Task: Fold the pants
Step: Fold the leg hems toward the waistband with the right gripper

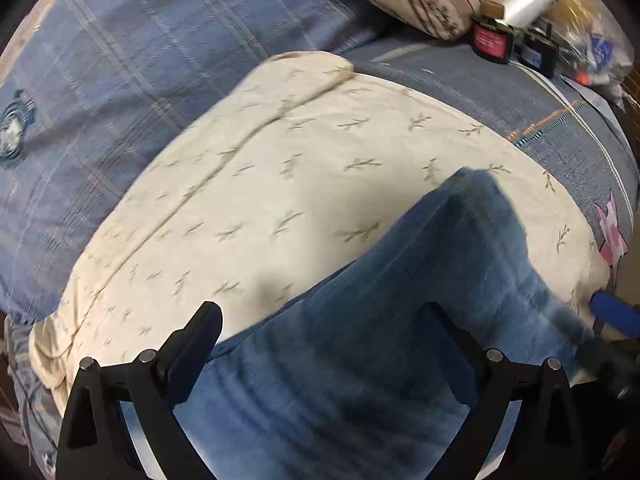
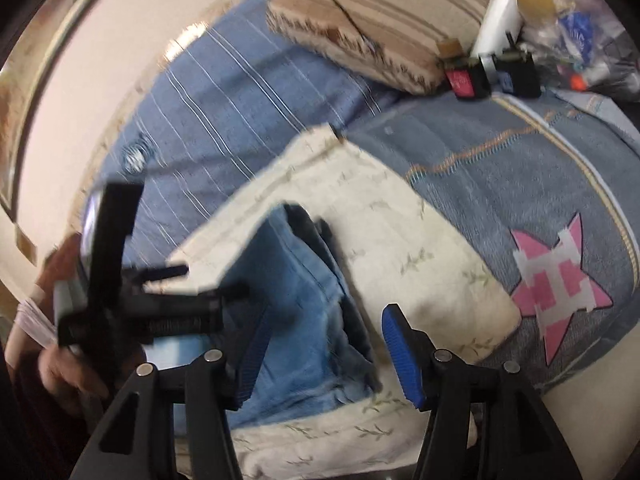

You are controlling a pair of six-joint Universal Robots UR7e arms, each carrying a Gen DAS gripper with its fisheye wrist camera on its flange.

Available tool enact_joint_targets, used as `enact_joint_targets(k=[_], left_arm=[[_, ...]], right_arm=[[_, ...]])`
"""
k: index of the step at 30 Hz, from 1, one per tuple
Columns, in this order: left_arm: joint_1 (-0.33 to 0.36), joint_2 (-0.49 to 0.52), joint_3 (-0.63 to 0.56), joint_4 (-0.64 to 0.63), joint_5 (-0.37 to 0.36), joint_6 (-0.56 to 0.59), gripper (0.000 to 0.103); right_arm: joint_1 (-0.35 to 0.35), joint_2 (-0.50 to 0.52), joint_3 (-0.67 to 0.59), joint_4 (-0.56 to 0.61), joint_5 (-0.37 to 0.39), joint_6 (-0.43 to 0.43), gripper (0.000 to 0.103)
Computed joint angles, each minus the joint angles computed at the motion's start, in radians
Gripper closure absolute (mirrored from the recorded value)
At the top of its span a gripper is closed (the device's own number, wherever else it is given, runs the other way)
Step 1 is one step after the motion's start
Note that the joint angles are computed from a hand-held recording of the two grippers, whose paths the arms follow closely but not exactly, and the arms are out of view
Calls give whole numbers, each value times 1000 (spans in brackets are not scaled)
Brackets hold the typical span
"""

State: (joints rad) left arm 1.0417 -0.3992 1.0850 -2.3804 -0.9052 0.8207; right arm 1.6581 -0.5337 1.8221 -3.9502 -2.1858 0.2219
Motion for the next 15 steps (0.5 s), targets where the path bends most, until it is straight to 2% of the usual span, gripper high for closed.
enact_joint_targets(k=[4, 6, 10, 12, 15], left_arm=[[0, 23, -27, 122, -34, -13, 4], [1, 29, -20, 96, -42, 5, 3], [18, 29, -91, 193, -120, -95, 3], [28, 11, -107, 221, -172, -135, 3], [37, -36, -80, 229, -214, -151, 3]], right_arm=[[-20, -20, 25, 36, 12, 72, 42], [-28, -23, 43, -3, 29, 83, 42], [-41, -24, 87, -134, 68, 94, 42], [-43, -27, 97, -140, 74, 104, 42], [-52, -36, 104, -120, 138, 103, 42]])
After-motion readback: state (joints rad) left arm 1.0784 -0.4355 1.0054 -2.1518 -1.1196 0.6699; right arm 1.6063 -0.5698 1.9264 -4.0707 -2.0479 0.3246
